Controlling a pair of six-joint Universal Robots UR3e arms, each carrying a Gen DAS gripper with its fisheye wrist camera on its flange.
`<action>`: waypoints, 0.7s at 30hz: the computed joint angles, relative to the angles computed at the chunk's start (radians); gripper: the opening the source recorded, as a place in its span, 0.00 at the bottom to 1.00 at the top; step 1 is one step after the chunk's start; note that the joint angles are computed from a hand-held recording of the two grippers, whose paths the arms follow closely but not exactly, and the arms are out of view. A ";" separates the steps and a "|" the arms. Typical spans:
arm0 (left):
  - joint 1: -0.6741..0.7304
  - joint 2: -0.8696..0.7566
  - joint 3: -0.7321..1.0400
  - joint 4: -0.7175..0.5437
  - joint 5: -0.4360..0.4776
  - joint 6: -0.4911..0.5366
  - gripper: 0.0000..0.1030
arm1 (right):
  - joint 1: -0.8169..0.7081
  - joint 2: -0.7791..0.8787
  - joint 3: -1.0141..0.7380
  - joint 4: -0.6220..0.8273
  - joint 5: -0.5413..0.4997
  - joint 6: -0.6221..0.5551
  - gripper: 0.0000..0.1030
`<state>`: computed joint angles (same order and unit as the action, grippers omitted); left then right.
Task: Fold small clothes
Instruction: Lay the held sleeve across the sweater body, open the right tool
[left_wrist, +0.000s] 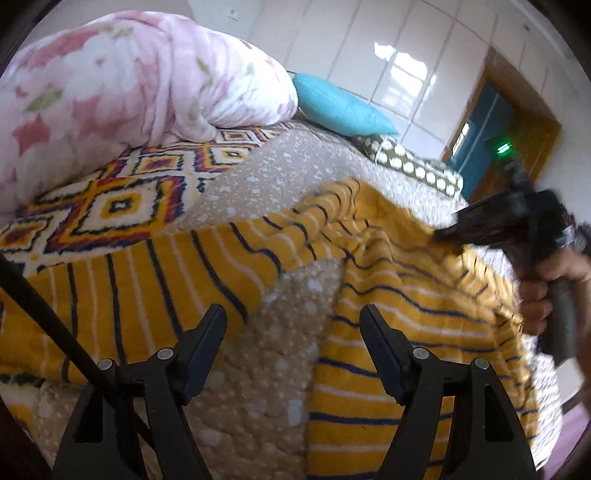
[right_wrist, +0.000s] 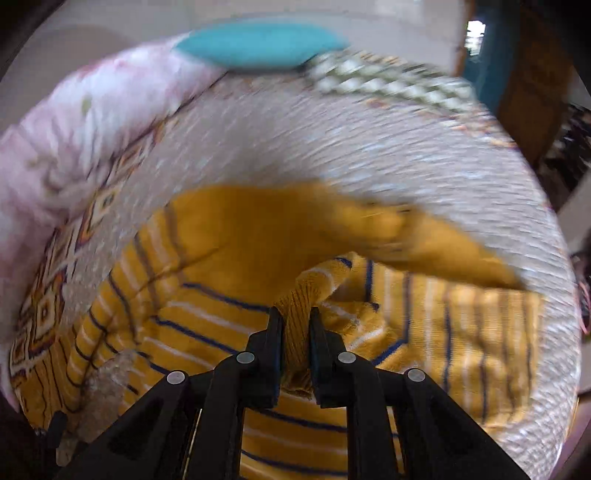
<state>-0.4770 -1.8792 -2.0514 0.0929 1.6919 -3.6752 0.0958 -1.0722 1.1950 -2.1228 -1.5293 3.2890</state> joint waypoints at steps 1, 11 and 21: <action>0.009 0.002 -0.012 0.019 -0.004 0.002 0.72 | 0.011 0.022 -0.024 0.004 0.022 -0.002 0.20; 0.061 0.051 -0.070 0.009 -0.088 -0.038 0.72 | -0.007 -0.138 0.115 -0.153 -0.009 -0.072 0.53; 0.029 0.031 -0.046 -0.024 -0.039 -0.055 0.73 | -0.060 -0.149 0.364 -0.289 0.057 0.004 0.43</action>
